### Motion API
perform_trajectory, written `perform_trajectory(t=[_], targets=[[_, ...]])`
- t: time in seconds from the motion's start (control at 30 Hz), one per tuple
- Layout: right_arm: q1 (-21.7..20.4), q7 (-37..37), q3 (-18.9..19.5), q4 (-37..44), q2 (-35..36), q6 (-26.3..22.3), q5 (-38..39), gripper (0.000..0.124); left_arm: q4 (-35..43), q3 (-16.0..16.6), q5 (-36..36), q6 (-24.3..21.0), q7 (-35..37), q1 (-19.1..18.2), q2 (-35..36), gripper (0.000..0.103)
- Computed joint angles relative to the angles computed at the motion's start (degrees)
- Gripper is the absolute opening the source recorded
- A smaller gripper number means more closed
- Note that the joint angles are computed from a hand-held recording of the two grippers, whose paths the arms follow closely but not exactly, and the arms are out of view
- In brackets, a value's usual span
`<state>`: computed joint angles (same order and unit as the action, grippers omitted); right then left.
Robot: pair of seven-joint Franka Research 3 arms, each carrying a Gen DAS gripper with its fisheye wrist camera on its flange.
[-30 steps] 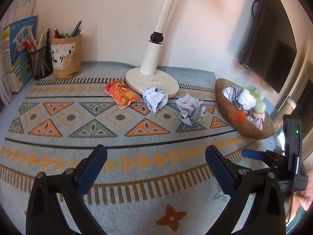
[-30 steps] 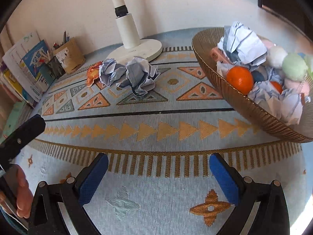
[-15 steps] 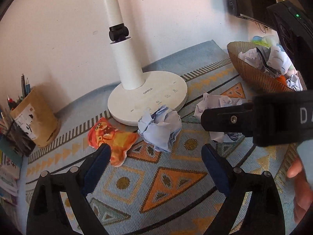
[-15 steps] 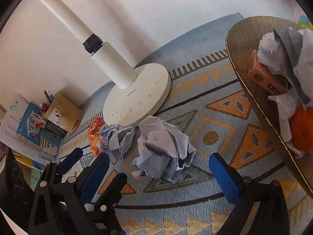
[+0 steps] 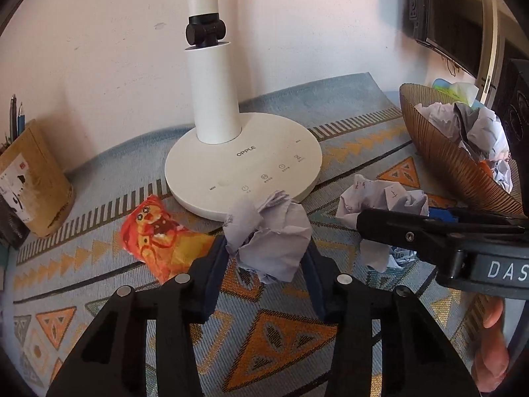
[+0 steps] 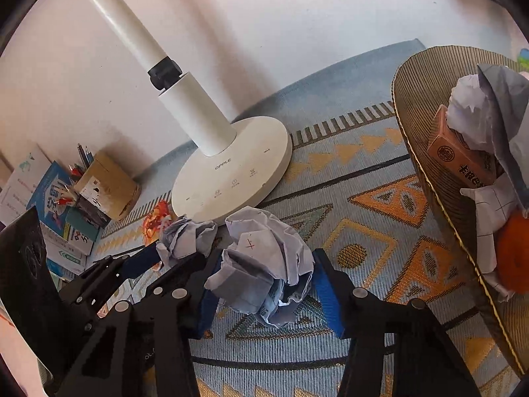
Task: Organize objects
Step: 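Grasp a paper ball with the left tool while the right tool grasps another, then lift both held paper balls off the rug toward the glass bowl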
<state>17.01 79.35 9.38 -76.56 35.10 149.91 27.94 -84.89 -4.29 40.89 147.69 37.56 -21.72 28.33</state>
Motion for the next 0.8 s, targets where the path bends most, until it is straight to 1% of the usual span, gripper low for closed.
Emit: perform_trajectory(t=[0.07, 0.17, 0.23, 0.3, 0.37, 0.43, 0.47, 0.5, 0.57, 0.6, 0.63, 0.67, 0.7, 0.77, 0.8], targets=[[0.00, -1.38, 0.21, -1.89, -1.26, 1.61, 0.04, 0.051, -1.77, 1.20, 2.19, 0.68, -3.90, -1.11, -1.44, 0.037], [0.49, -3.48, 0.02, -7.89, -5.09, 7.09, -0.02, 0.051, -4.87, 0.94, 3.73, 0.94, -8.18, -1.77, -4.13, 0.037], [0.11, -5.04, 0.70, -11.84, -7.81, 9.68, 0.79, 0.051, -7.55, 0.74, 6.01, -1.43, -12.37, -3.18, -6.91, 0.037], [-1.19, -7.23, 1.97, -15.98, -10.87, 9.76, 3.08, 0.051, -11.27, -0.25, 8.22, -4.86, -17.63, -4.38, -10.47, 0.037], [-1.10, -8.08, 1.38, -20.73, -14.49, 8.77, 3.29, 0.051, -15.44, -1.76, 10.14, -8.29, -23.46, -5.32, -14.14, 0.037], [-1.89, -12.27, 1.95, -25.85, -18.43, 8.57, 5.24, 0.052, -19.73, -3.40, 12.33, -9.47, -29.24, -5.64, -17.50, 0.037], [-1.86, -14.87, 1.95, -28.44, -20.43, 9.34, 5.76, 0.052, -21.48, -4.22, 12.92, -9.65, -31.96, -5.48, -18.76, 0.037], [-0.90, -16.49, 1.17, -31.21, -22.42, 11.05, 4.10, 0.051, -23.04, -5.01, 13.38, -9.75, -34.47, -5.19, -19.89, 0.037], [1.43, -18.52, -0.67, -37.02, -25.98, 16.62, -1.60, 0.052, -25.79, -6.43, 14.77, -9.27, -39.59, -4.38, -21.79, 0.037], [1.19, -22.26, -0.03, -39.19, -27.28, 18.86, -0.67, 0.053, -27.04, -7.00, 15.48, -8.33, -41.85, -3.70, -22.60, 0.037], [-0.12, -28.79, 1.66, -40.34, -28.18, 19.19, 4.19, 0.054, -27.89, -7.63, 16.31, -7.33, -44.28, -3.13, -22.86, 0.037], [-0.70, -32.96, 2.23, -40.78, -28.67, 18.23, 7.91, 0.054, -28.50, -8.06, 17.04, -6.41, -46.27, -2.58, -22.96, 0.037], [-0.14, -33.11, 1.53, -41.21, -28.76, 17.88, 8.09, 0.054, -28.82, -8.37, 17.68, -5.91, -47.92, -2.13, -22.87, 0.037], [1.83, -28.69, -0.42, -42.30, -28.27, 19.02, 3.74, 0.054, -27.76, -9.21, 17.93, -8.71, -48.03, -2.09, -22.16, 0.037], [3.60, -22.94, -2.52, -42.67, -27.93, 19.44, -2.73, 0.054, -27.51, -9.42, 19.48, -9.97, -48.83, -2.33, -22.08, 0.037]])
